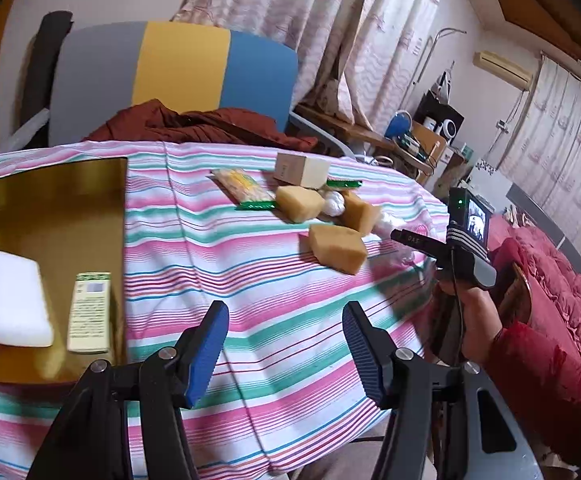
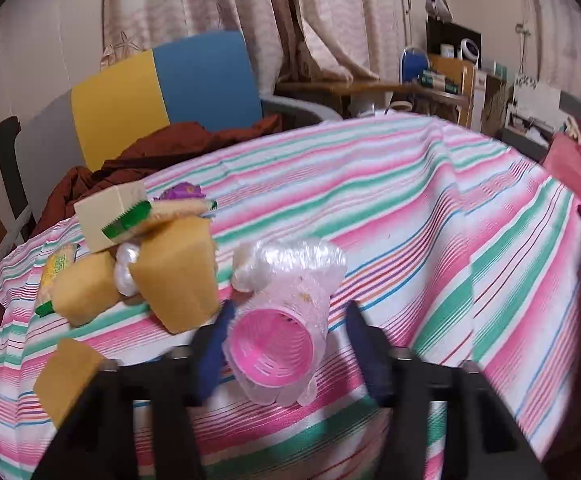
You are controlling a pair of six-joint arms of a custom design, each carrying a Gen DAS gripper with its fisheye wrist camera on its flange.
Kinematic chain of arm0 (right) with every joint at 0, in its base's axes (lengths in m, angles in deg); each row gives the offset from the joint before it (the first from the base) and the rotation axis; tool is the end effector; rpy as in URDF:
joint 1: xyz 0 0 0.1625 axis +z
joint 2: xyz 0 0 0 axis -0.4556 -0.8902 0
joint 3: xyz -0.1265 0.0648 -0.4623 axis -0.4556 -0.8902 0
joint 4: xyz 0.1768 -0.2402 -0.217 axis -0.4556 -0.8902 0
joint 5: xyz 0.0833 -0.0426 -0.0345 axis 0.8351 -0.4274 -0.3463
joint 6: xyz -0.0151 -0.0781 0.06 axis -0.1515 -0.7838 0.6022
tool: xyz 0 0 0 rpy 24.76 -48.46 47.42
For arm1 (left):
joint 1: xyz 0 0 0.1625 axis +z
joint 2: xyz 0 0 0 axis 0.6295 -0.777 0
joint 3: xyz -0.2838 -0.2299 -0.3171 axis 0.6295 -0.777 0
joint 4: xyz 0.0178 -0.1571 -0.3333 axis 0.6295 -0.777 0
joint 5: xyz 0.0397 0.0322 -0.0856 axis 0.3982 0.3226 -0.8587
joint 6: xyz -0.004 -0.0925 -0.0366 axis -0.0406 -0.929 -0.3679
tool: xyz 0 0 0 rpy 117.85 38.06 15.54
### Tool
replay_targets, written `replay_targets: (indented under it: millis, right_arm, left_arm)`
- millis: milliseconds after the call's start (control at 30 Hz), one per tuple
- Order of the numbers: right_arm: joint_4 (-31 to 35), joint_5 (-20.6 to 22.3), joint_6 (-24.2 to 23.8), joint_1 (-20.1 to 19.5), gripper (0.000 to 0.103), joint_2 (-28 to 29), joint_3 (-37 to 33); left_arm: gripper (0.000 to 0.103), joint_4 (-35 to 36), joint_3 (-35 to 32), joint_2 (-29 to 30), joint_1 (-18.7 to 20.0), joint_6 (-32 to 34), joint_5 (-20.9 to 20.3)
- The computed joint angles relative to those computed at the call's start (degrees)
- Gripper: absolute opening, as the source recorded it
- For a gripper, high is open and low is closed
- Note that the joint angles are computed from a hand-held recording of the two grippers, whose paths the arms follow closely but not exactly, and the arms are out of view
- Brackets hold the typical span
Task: Organize objects
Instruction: 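Grasp the pink hair roller with the right tool while the left tool grasps a tan sponge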
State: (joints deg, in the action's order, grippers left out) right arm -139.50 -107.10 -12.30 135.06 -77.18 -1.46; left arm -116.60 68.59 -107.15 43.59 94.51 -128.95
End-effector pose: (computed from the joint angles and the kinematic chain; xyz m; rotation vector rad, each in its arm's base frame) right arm 0.2756 -0.6896 -0.0493 -0.1588 -2.0469 1.1952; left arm 0.0657 -0.6213 0.3720 0.8561 2.6605 -0.8121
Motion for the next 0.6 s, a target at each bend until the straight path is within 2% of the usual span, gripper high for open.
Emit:
replay_targets:
  millis: [67, 167, 333, 500, 600]
  right_arm:
    - [0.13, 0.91, 2.24, -0.55, 0.031, -0.5, 1.51]
    - [-4.48, 2.85, 3.3, -0.8, 0.026, -0.59, 4.11]
    - [-8.28, 4.94, 1.78, -0.84, 0.025, -0.15, 5.29]
    - [-8.55, 7.01, 3.63, -1.53, 0.024, -0.77, 7.09]
    - [-8.99, 7.33, 3.6, -1.57, 0.024, -0.87, 7.45]
  left_arm:
    - [0.06, 0.87, -0.69, 0.88, -0.33, -0.49, 0.14]
    - [0.06, 1.78, -1.71, 2.36, -0.96, -1.24, 0.19]
    - [0.06, 4.42, -4.87, 5.93, -2.28, -3.11, 0.11]
    - [0.061, 6.16, -8.09, 10.58, -4.0, -3.7, 1.2]
    - [0.068, 7.38, -10.11, 12.93, -4.88, -3.74, 1.7]
